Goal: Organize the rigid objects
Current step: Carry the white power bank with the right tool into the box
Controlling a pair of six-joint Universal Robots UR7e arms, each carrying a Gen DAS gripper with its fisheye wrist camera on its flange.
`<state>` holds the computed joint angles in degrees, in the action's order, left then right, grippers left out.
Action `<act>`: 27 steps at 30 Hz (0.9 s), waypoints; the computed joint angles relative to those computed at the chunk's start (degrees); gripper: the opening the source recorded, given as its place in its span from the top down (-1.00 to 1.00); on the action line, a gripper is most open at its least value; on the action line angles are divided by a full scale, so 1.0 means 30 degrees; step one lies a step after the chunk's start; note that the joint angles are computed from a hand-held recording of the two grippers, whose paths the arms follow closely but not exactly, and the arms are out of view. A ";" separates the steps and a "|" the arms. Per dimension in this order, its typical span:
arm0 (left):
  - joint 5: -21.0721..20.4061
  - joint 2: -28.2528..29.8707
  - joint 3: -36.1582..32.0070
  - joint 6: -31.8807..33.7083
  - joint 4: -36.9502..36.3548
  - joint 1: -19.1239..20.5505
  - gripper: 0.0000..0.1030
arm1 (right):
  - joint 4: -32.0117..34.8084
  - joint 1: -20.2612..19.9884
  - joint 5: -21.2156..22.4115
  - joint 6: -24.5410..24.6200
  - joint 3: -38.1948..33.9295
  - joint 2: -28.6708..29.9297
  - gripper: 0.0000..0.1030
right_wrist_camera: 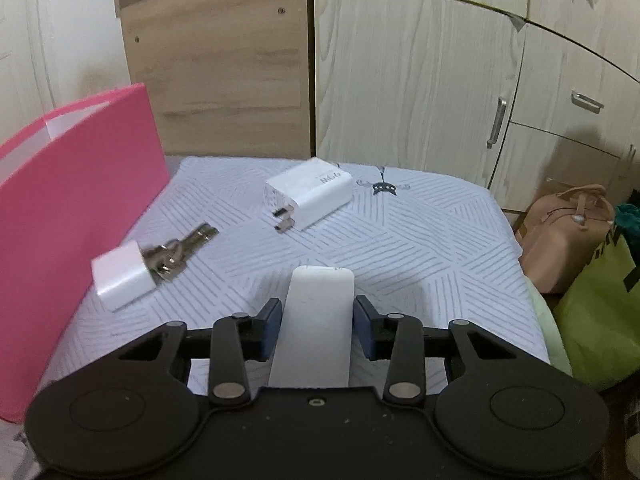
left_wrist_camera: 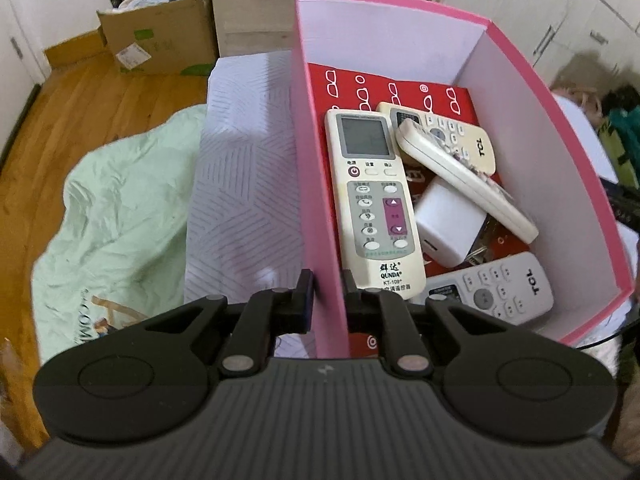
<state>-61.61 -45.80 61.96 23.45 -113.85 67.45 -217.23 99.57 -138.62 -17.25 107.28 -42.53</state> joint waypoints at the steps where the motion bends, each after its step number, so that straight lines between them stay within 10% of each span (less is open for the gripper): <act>1: 0.0159 0.0059 -0.0049 0.0131 0.0029 -0.0051 0.77 | -0.0288 0.0063 0.0246 -0.0010 0.0059 0.0022 0.14; 17: 0.1156 0.0343 -0.0035 0.0810 -0.0515 -0.0494 0.80 | -0.2057 0.2838 0.4197 -0.1815 -0.0452 0.0007 0.14; 27: 0.1172 0.0343 -0.0075 0.0566 -0.0355 -0.0527 0.80 | 0.6466 0.2630 1.0348 0.0288 -0.3261 -0.0353 0.14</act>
